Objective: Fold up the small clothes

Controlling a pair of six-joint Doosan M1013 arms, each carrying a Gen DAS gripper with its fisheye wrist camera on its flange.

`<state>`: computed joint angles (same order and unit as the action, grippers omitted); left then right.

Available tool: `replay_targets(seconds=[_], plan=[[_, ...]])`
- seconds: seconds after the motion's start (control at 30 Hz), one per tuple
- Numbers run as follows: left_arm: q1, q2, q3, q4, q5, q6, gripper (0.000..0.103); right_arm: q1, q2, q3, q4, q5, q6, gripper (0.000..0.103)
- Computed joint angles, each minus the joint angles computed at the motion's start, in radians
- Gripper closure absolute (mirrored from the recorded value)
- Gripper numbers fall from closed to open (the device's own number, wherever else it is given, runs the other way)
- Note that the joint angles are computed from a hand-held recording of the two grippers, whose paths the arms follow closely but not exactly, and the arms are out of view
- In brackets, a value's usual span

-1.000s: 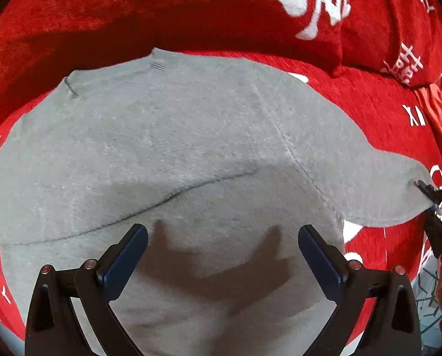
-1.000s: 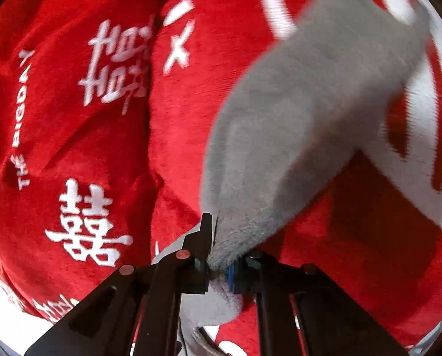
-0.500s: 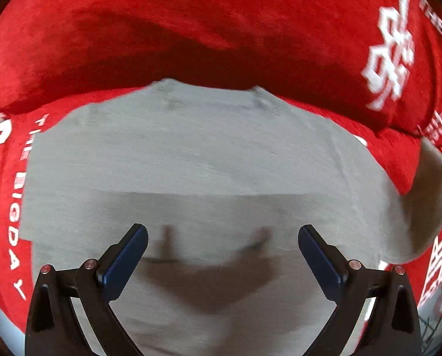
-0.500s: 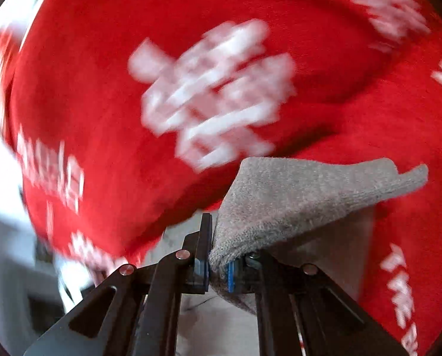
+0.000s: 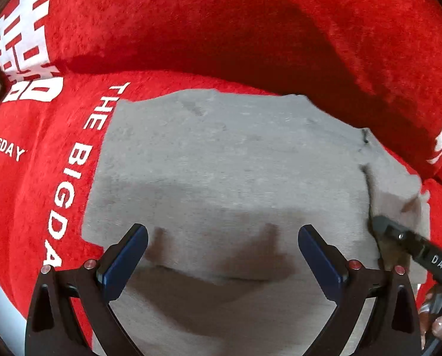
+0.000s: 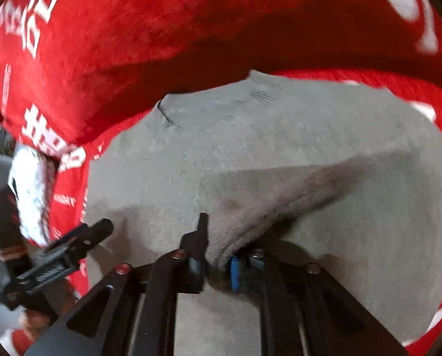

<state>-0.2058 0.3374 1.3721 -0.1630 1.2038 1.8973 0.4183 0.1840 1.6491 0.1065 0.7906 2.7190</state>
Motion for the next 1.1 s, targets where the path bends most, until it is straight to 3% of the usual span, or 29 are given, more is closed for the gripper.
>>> replay_targets(seconds=[0.07,0.1,0.23,0.3,0.33,0.4,0.5,0.6,0.77,0.9,0.97,1.1], plan=[[0.003,0.005,0.002,-0.013,0.000,0.008,0.001,0.000,-0.035,0.040,-0.010,-0.046,0.090,0.058],[0.004,0.010,-0.001,-0.019,0.003,0.010,0.001,0.004,-0.052,0.055,-0.041,-0.059,0.160,0.055],[0.024,0.024,-0.019,-0.082,0.031,0.033,0.002,0.004,-0.101,0.115,-0.192,-0.098,0.491,0.055],[0.034,0.035,-0.032,-0.126,0.052,0.047,0.002,-0.007,-0.093,0.113,-0.212,-0.116,0.550,0.077],[0.040,0.041,-0.040,-0.154,0.069,0.055,0.002,-0.012,-0.084,0.104,-0.215,-0.114,0.542,0.092],[0.057,0.058,-0.061,-0.226,0.114,0.076,0.002,-0.016,-0.061,0.071,-0.219,-0.109,0.473,0.093],[0.085,0.090,-0.095,-0.339,0.195,0.096,0.002,-0.015,-0.027,0.009,-0.157,-0.106,0.219,0.093],[0.106,0.117,-0.122,-0.419,0.256,0.094,0.002,0.002,0.041,-0.086,-0.044,-0.050,-0.078,0.093],[0.132,0.159,-0.154,-0.508,0.338,0.051,0.002,0.029,0.115,-0.173,0.084,0.072,-0.337,0.091],[0.127,0.165,-0.154,-0.503,0.362,0.045,0.002,0.038,0.125,-0.183,0.115,0.142,-0.371,0.082],[0.120,0.161,-0.147,-0.495,0.366,0.047,0.002,0.038,0.099,-0.151,0.121,0.114,-0.336,0.059],[0.103,0.152,-0.139,-0.466,0.366,0.052,0.002,0.037,0.024,-0.062,0.134,0.046,-0.181,0.056]])
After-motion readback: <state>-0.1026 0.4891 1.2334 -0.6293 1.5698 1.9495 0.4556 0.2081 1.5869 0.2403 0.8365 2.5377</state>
